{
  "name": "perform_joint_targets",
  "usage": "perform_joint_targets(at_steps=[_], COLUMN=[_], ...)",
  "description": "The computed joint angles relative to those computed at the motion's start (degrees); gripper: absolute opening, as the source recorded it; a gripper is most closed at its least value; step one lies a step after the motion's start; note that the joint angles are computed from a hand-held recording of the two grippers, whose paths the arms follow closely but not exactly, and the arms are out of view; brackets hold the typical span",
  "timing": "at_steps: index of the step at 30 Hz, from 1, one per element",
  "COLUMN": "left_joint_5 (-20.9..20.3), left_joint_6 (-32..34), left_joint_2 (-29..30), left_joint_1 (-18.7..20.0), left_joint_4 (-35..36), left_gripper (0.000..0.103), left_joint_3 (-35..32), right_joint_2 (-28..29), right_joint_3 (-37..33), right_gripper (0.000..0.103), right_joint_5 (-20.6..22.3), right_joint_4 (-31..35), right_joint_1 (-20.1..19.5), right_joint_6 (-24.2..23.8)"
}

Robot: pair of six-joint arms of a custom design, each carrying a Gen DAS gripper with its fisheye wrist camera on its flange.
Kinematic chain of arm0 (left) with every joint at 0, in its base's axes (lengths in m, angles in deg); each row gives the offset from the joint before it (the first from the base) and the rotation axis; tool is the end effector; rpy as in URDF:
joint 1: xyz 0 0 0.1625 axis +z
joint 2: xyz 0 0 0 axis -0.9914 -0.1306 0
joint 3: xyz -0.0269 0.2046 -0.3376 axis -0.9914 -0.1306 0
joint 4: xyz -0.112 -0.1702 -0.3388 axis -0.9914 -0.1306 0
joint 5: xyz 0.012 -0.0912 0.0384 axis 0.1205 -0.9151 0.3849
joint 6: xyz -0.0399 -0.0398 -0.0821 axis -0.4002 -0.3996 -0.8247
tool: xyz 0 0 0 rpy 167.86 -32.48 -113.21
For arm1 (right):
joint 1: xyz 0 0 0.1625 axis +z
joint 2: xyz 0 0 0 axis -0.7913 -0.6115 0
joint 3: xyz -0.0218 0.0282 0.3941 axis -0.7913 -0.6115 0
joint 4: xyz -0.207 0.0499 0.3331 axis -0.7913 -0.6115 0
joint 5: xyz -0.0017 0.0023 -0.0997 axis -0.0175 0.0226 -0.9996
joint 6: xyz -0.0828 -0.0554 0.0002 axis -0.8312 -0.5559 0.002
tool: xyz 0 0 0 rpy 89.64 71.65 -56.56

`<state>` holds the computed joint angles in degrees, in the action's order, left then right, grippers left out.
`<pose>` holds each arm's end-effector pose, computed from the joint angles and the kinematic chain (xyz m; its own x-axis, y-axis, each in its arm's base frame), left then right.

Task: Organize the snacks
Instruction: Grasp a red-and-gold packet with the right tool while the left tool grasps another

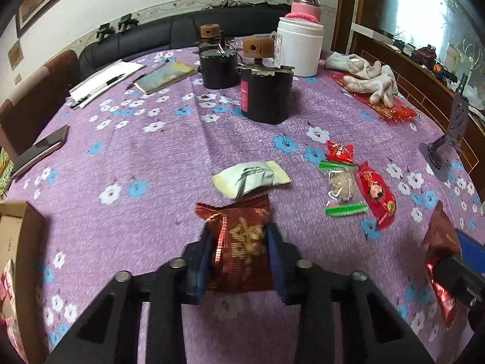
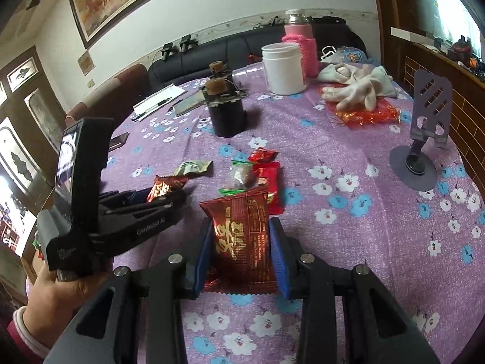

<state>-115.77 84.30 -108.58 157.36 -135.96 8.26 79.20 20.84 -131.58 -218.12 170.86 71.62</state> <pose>-0.0066 -0.7668 0.3642 -0.6995 0.2062 -0.6842 0.5351 0.7858 -0.3103 0.4548 -0.6844 -0.0393 -0.8514 -0.0910 0.5165 -0.3915 0.7657 -0.5103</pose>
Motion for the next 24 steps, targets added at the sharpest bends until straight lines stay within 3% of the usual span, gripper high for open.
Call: perform_joint_targets(at_steps=[15, 24], left_joint_5=[3.39, 5.49], left_joint_6=[2.52, 5.03], left_joint_2=[-13.17, -18.5], left_joint_1=[-1.42, -1.75], left_joint_4=[-14.6, -21.28], left_gripper=[0.034, 0.034], left_joint_3=[14.58, 18.57], right_joint_2=[2.66, 6.37], right_joint_3=[-3.73, -10.05], right_gripper=[0.035, 0.035], right_joint_5=[1.22, 3.19], right_joint_4=[0.24, 0.99], right_joint_1=[3.32, 5.99], right_joint_6=[-1.91, -5.3])
